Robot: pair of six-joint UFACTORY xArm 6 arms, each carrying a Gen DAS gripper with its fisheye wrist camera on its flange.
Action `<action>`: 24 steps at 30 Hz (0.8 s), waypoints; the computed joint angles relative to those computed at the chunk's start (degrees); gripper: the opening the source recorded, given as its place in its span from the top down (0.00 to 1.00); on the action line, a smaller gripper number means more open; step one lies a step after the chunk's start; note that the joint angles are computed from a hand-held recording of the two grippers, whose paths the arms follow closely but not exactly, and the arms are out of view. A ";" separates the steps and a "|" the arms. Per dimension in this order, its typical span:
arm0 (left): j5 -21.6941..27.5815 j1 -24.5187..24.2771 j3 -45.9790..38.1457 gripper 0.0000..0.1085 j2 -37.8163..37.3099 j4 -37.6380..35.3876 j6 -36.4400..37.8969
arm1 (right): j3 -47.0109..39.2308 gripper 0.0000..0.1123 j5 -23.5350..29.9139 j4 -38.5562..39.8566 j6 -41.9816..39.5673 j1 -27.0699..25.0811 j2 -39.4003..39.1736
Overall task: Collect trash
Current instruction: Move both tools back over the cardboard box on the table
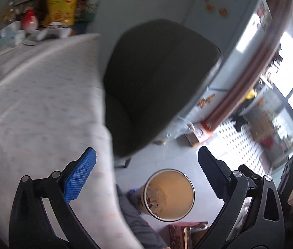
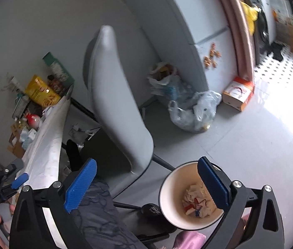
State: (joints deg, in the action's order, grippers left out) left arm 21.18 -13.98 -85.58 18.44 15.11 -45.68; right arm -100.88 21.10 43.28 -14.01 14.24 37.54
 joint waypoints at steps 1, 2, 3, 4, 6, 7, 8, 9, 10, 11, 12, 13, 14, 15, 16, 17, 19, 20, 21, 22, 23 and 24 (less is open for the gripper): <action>-0.62 0.65 1.62 0.10 -1.27 0.72 -0.89 | -1.60 0.15 0.74 -0.79 0.81 0.63 0.74; -1.30 1.44 3.17 0.10 -2.53 2.13 -2.45 | -2.55 0.15 1.50 -0.55 0.71 1.10 1.08; -1.98 2.28 4.78 0.10 -3.89 3.89 -4.31 | -3.81 0.15 2.37 -0.51 0.65 1.54 1.62; -2.52 3.29 6.60 0.10 -5.49 6.21 -6.80 | -5.19 0.15 3.29 -1.12 0.72 2.24 2.09; -3.09 5.10 9.66 0.10 -8.20 10.33 -11.28 | -7.22 0.15 4.35 -1.91 0.39 3.33 2.83; -3.36 5.68 10.68 0.10 -9.04 11.66 -12.75 | -8.86 0.15 5.05 -2.58 0.30 4.09 3.53; -3.79 6.45 12.13 0.10 -10.17 13.11 -14.44 | -10.26 0.15 5.64 -3.54 0.60 4.72 4.14; -4.27 7.17 13.37 0.10 -11.09 13.93 -15.59 | -11.31 0.15 5.97 -4.65 1.34 5.29 4.62; -5.17 8.05 14.93 0.10 -12.19 13.87 -16.01 | -12.88 0.15 6.55 -5.83 2.13 5.91 5.36; -5.92 8.84 16.22 0.10 -13.13 13.53 -16.17 | -14.10 0.15 7.03 -6.40 2.56 6.41 5.90; -6.28 9.47 17.23 0.10 -13.90 13.82 -16.60 | -15.02 0.15 7.40 -6.89 2.97 6.89 6.30; -6.54 9.85 17.92 0.10 -14.38 14.47 -17.29 | -16.36 0.15 8.00 -7.78 3.71 7.43 6.94; -7.01 10.65 19.15 0.10 -15.29 14.99 -17.79 | -17.83 0.15 8.67 -8.48 4.25 7.85 7.69; -7.54 11.38 20.46 0.10 -16.20 15.44 -18.30 | -19.47 0.15 9.44 -9.25 4.76 8.46 8.47; -7.84 12.02 21.32 0.10 -16.85 16.10 -19.14 | -21.34 0.15 10.27 -10.09 5.42 8.90 9.44; -8.08 12.60 22.01 0.10 -17.39 16.54 -19.71 | -22.66 0.15 10.92 -10.46 5.51 9.27 10.10; -8.35 14.28 24.07 0.10 -19.18 18.32 -21.87 | -26.25 0.15 12.46 -11.50 5.92 10.22 11.95; -8.23 14.84 24.68 0.10 -19.80 19.02 -22.65 | -27.98 0.15 13.32 -11.89 6.04 10.61 12.85; -7.95 15.81 25.77 0.10 -20.88 20.85 -24.49 | -29.94 0.15 14.28 -12.35 6.37 11.01 13.88; -7.73 16.37 26.29 0.10 -21.41 21.80 -25.49 | -32.64 0.15 15.65 -12.93 6.86 11.47 15.31; -7.45 17.15 27.08 0.10 -22.18 22.95 -26.83 | -34.32 0.16 16.54 -13.23 7.01 11.86 16.20; -6.95 18.14 28.03 0.10 -23.16 24.59 -28.82 | -37.00 0.16 17.80 -13.74 7.50 12.22 17.65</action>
